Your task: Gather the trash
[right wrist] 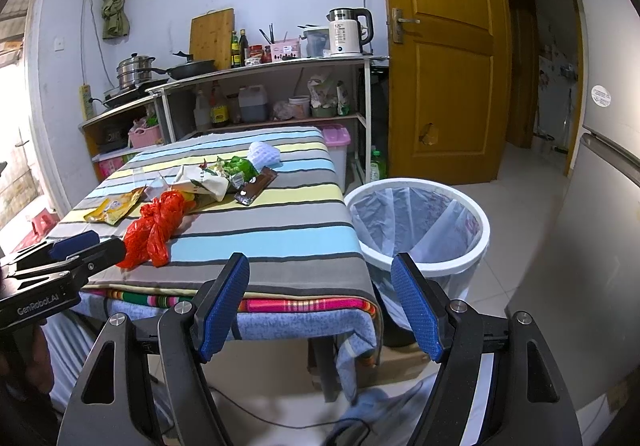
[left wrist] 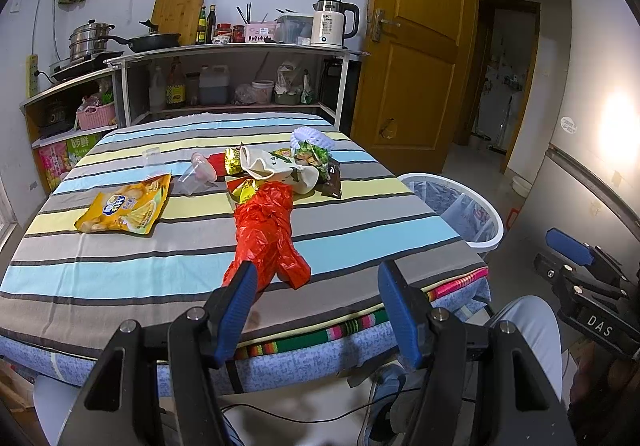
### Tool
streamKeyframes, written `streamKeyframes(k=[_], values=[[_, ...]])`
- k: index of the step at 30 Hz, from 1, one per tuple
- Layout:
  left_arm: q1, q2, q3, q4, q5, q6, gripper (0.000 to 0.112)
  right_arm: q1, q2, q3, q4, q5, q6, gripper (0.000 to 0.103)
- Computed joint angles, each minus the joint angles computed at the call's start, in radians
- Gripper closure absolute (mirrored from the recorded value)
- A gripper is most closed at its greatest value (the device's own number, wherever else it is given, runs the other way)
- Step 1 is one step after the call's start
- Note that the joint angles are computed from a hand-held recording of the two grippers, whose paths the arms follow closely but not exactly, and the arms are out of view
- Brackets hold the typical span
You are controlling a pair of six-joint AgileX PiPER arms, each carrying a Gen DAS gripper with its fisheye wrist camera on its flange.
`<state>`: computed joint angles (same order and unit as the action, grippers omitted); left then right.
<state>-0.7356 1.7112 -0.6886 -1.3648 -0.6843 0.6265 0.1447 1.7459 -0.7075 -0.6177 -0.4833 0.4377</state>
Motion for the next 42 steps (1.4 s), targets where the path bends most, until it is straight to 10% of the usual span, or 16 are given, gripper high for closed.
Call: streamKeyframes(k=[42], values=[[-0.01, -0.012, 0.009, -0.013, 0.001, 0.001, 0.048, -0.009, -0.003, -0.001, -0.01, 0.007, 0.01, 0.029]])
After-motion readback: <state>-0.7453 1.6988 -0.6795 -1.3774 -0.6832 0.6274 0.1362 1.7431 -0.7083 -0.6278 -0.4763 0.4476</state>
